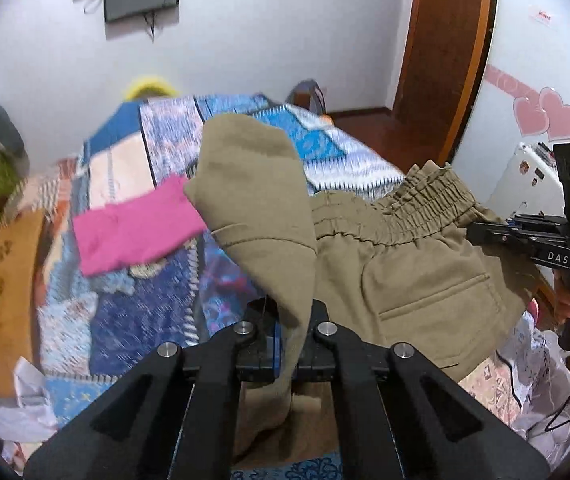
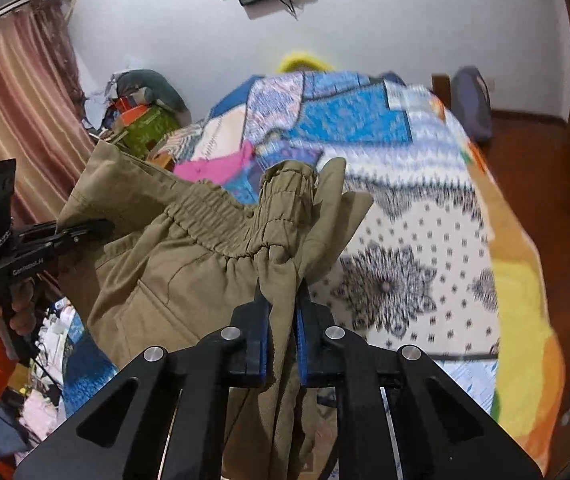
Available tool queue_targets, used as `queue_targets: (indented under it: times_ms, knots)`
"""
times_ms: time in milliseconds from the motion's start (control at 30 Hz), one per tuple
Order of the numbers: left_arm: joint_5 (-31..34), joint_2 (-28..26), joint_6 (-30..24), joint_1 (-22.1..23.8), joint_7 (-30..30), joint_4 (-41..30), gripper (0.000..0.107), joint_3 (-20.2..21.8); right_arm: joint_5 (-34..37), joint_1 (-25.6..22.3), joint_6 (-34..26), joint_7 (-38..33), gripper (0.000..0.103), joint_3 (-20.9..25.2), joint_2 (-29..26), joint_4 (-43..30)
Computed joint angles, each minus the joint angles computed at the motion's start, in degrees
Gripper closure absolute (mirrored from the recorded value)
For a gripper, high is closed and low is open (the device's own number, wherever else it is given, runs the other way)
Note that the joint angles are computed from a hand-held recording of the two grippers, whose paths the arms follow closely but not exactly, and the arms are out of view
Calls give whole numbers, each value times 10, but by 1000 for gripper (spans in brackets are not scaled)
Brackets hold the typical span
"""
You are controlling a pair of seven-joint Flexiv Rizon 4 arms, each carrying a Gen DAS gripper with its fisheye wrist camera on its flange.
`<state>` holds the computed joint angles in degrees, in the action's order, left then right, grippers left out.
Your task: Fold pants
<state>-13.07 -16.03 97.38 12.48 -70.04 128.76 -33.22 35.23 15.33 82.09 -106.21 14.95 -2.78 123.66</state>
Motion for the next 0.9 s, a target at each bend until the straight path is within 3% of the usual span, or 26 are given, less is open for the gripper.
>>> queue_targets:
  times_ms: [200, 300, 500, 767, 900]
  knots:
    - [8, 17, 19, 48, -6, -6, 105, -32, -101, 15, 38, 58, 94, -4, -10, -9]
    - [14, 20, 23, 47, -11, -20, 105, -14, -154, 19, 58, 87, 94, -5, -28, -24]
    - [22, -4, 26, 1, -18, -76, 105, 71, -228, 12, 85, 121, 94, 7, -97, -93]
    - [15, -88, 5, -60, -14, -194, 105, 182, -326, 12, 95, 171, 94, 9, -217, -217]
    - [6, -150, -26, -116, -15, -280, 105, 269, -382, 50, 91, 209, 94, -35, -281, -279]
